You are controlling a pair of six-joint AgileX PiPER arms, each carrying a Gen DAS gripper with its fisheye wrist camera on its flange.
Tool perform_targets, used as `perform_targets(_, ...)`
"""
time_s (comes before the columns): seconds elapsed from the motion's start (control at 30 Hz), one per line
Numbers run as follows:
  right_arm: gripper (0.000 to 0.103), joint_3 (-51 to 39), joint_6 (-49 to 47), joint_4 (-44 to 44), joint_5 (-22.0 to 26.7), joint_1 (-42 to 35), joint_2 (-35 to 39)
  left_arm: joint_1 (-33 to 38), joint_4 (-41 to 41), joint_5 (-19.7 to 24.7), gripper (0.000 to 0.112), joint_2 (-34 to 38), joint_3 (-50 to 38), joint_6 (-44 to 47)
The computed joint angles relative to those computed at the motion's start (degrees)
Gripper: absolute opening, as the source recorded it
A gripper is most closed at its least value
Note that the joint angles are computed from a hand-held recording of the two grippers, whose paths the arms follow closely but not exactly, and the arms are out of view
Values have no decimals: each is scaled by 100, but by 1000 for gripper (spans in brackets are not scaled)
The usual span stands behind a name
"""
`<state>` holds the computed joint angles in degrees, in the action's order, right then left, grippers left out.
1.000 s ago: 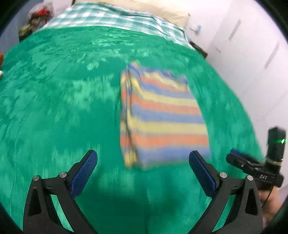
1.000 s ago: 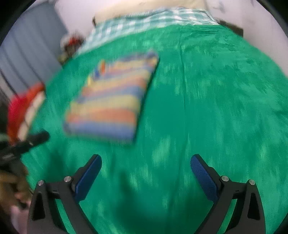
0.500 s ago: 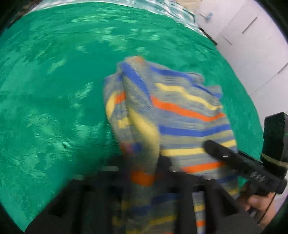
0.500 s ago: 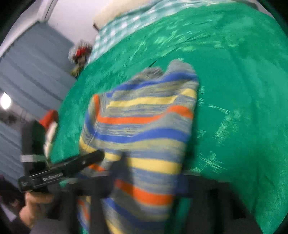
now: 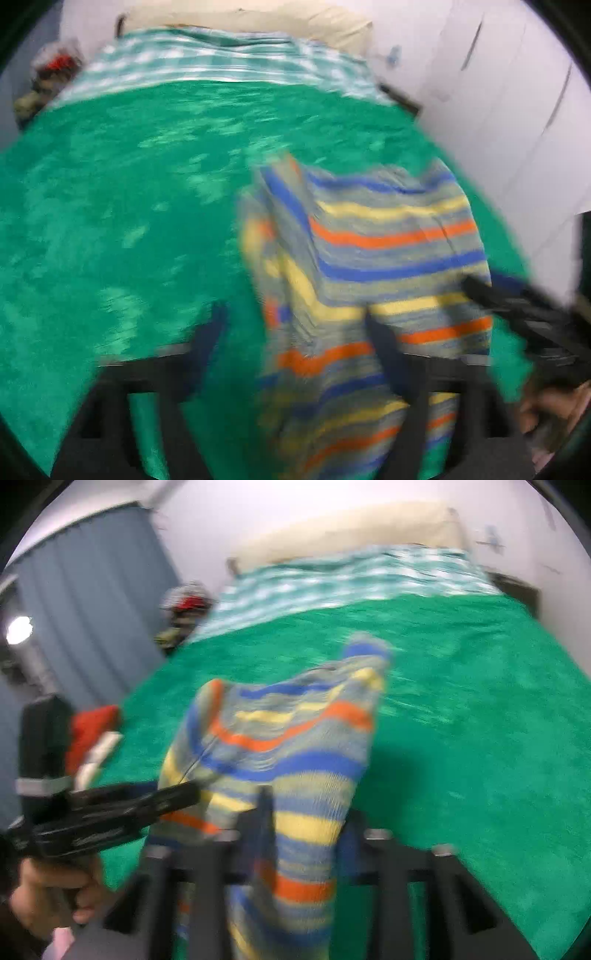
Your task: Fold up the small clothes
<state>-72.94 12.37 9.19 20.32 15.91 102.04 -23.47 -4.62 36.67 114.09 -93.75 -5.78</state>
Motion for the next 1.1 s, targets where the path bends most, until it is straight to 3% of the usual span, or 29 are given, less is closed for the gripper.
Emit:
perform_targets(0.03, 87, 293, 567, -573, 36, -50, -231, -97, 573, -290, 90, -237, 466, -419)
perform_targets(0.13, 87, 1038, 1422, -1475, 108, -42, -814, -287, 1513, -581, 90, -754, 1400, -1232)
perform_targets(0.2, 89, 1430, 2372, -2499, 542, 202, -1263, -518, 2234, -652, 91, -1273, 2087, -2031)
perform_targets(0.27, 94, 1702, 2808, -2951, 998, 441, -1699, -876, 3157, -468, 97, -1641, 2433, -3058)
perform_targets(0.37, 96, 1993, 3303, -3138, 1685, 917, -2398, -1465, 4190, 153, 100, -2225, 2759, -4391)
perform_targets(0.53, 101, 1869, 4113, -3342, 2757, 1928, -3067, -1910, 4000, 864, 101, -2995, 2843, -4689)
perform_targets(0.63, 101, 1773, 4539, -3554, 3280, 2481, -3327, -2327, 4660, 1544, 102, -3037, 2762, -5359)
perform_targets(0.77, 101, 1620, 4897, -3797, 3775, 2961, -3431, -2541, 4599, 1944, 102, -3066, 2667, -5082)
perform_targets(1.1, 102, 1265, 5091, -3903, 4320, 3475, -3325, -2779, 4128, 2566, 102, -3244, 2468, -4906)
